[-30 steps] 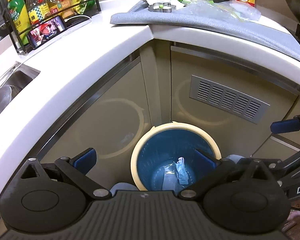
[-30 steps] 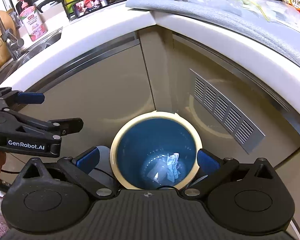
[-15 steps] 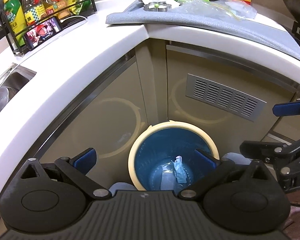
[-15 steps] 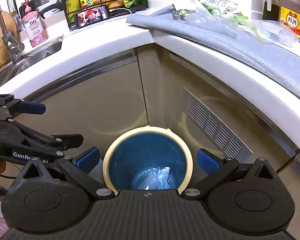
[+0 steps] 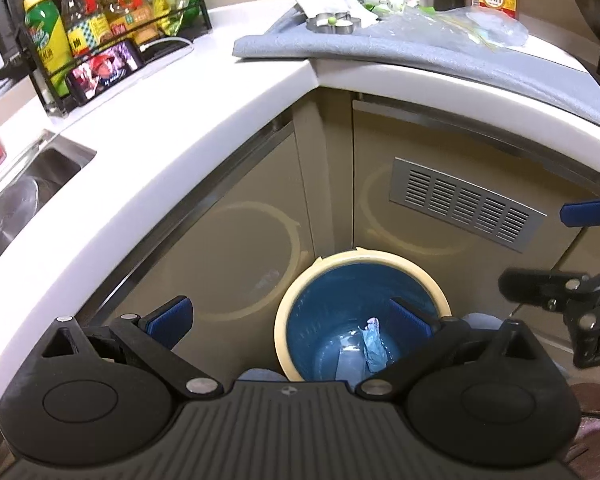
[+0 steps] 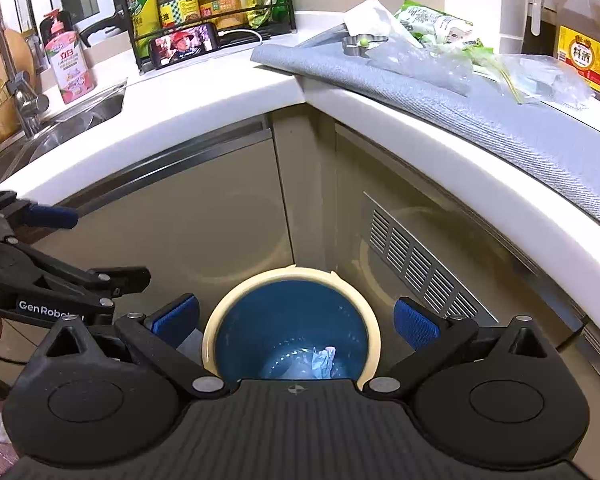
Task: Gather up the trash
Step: 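Raise the right tool back toward the plastic bags on the counter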
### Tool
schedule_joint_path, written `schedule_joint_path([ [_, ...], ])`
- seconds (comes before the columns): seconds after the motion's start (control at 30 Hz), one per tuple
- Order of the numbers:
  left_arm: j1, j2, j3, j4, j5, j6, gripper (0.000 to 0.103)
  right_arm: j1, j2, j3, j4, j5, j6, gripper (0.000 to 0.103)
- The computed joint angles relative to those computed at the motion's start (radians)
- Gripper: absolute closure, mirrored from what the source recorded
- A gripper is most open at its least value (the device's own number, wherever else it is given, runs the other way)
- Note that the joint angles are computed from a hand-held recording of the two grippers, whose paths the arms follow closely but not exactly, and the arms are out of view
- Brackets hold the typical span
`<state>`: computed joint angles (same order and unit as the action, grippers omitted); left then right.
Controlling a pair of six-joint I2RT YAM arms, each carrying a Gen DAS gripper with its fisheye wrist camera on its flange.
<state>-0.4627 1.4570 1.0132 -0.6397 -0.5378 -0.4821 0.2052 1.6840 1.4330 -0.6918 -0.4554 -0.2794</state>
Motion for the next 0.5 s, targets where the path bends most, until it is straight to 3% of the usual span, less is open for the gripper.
schedule_joint_path([
  [0.5,0.008,0.051,0.026,-0.016,0.003,0.011,0.000,-0.037,0.065,0.064,-0.013,-0.036,0.064,0.000],
])
